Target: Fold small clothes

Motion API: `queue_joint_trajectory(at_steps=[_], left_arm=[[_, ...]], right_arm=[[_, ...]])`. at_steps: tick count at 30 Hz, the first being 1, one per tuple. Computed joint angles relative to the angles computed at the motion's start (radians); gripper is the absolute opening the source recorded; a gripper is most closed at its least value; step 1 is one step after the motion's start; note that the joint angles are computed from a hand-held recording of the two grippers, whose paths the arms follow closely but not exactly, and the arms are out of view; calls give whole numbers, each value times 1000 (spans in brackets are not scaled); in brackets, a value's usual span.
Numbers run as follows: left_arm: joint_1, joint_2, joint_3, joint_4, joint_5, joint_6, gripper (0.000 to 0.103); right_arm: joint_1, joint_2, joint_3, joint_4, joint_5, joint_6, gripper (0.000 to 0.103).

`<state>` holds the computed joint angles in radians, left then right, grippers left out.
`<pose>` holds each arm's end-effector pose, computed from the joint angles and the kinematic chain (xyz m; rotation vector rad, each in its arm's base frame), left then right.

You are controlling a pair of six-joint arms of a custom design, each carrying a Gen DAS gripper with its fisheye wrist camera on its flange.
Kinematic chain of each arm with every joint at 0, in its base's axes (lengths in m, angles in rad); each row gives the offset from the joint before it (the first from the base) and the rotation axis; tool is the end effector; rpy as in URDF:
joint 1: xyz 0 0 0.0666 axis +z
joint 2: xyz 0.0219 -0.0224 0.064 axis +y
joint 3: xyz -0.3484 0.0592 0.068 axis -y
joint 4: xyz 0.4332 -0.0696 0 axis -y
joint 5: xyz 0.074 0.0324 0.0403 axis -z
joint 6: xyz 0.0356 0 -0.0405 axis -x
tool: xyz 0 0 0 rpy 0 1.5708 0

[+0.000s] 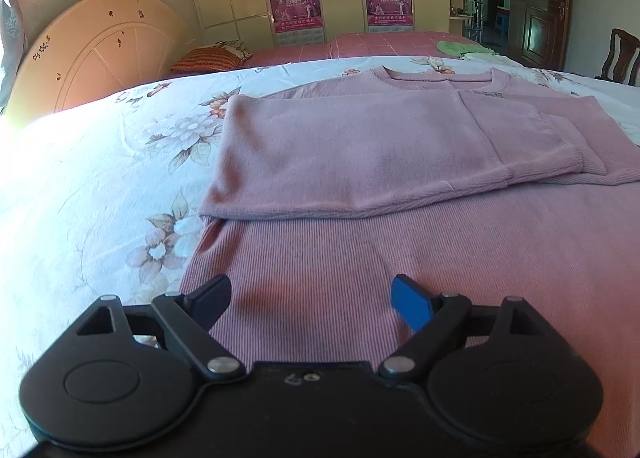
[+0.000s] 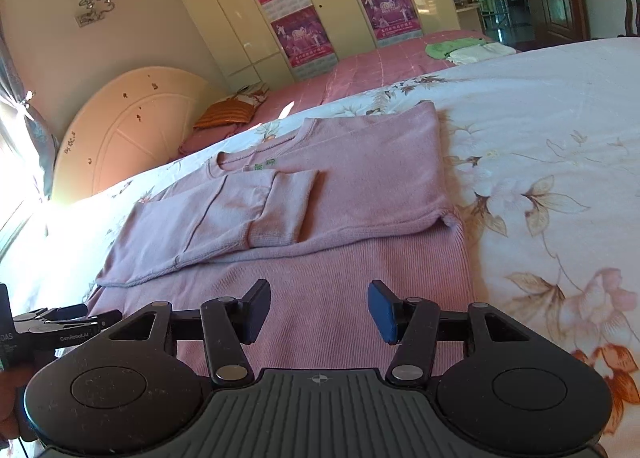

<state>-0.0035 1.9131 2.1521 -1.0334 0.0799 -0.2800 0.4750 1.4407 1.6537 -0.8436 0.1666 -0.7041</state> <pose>0.7003 -0.0057 0.4603 0.3719 2.3328 0.0396 0.4969 0.2485 0.5120 0.3489 2.2051 0.4753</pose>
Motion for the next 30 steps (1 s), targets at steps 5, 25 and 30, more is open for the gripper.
queue_joint_trajectory(at_steps=[5, 25, 30], left_arm=[[66, -131, -172, 17, 66, -3, 82], [412, -220, -312, -437, 915, 106, 68], [391, -181, -273, -427, 906, 118, 56]], right_arm=[[46, -106, -94, -78, 53, -81, 54], [278, -514, -492, 13, 117, -627, 53], [250, -514, -523, 87, 109, -657, 53]])
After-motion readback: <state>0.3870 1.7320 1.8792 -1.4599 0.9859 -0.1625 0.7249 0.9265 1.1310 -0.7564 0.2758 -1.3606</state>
